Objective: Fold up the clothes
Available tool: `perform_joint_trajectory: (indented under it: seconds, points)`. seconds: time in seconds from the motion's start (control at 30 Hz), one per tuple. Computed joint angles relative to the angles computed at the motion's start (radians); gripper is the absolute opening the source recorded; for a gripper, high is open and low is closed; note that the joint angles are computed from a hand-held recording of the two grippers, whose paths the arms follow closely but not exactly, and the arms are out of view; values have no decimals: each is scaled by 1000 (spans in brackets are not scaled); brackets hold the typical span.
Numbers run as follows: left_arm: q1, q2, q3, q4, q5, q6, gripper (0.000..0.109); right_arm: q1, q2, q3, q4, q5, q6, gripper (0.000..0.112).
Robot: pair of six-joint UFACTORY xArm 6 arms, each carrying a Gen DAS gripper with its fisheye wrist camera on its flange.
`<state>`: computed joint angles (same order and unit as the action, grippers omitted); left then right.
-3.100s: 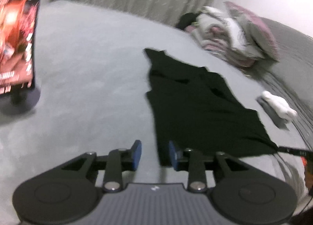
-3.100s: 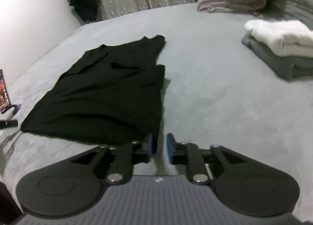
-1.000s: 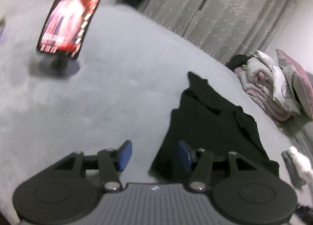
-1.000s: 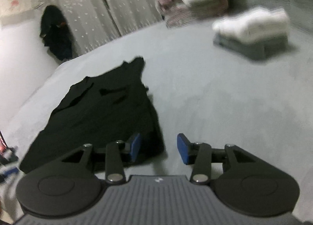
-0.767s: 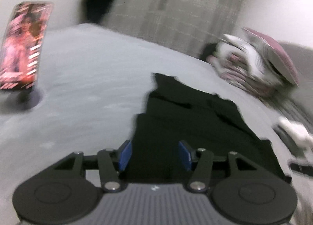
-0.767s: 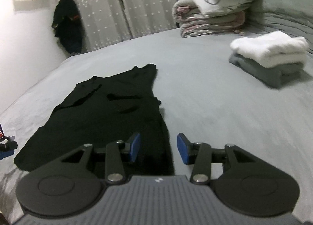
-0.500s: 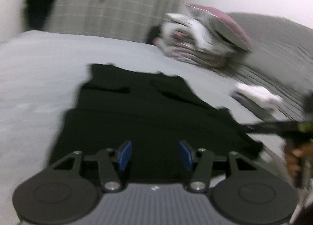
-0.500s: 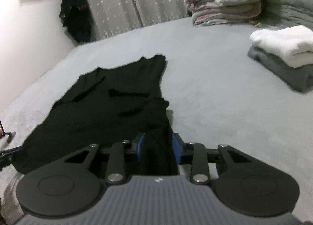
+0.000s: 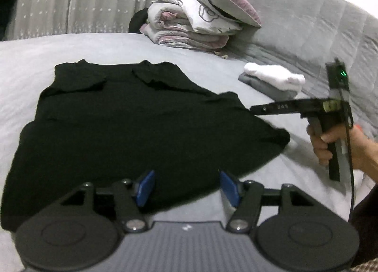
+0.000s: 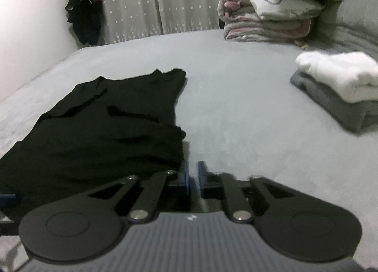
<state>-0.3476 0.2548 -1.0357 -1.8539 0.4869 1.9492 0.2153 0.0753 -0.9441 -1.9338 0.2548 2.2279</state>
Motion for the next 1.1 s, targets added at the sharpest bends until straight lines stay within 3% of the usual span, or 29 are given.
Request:
perform_joint_trajectory:
  seconds: [0.13, 0.27, 0.43, 0.53, 0.73, 0.87, 1.1]
  points:
    - [7, 9, -29, -30, -21, 9, 63, 41, -30, 12, -48, 30, 14, 17]
    - [-10, 35, -75, -56, -89, 72, 65, 75, 2, -34, -144, -43, 63, 17]
    - [-29, 78, -113, 7, -153, 42, 65, 135, 86, -107, -117, -86, -66, 17]
    - [-14, 75, -103, 15, -141, 75, 65, 142, 106, -113, -92, -81, -122, 17]
    - [60, 32, -36, 29, -69, 135, 65, 88, 30, -25, -180, -73, -2, 16]
    - [132, -1, 12, 50, -11, 127, 65, 53, -40, 52, -261, -73, 119, 7]
    - [180, -59, 62, 74, -22, 89, 65, 35, -97, 96, -235, -87, 129, 18]
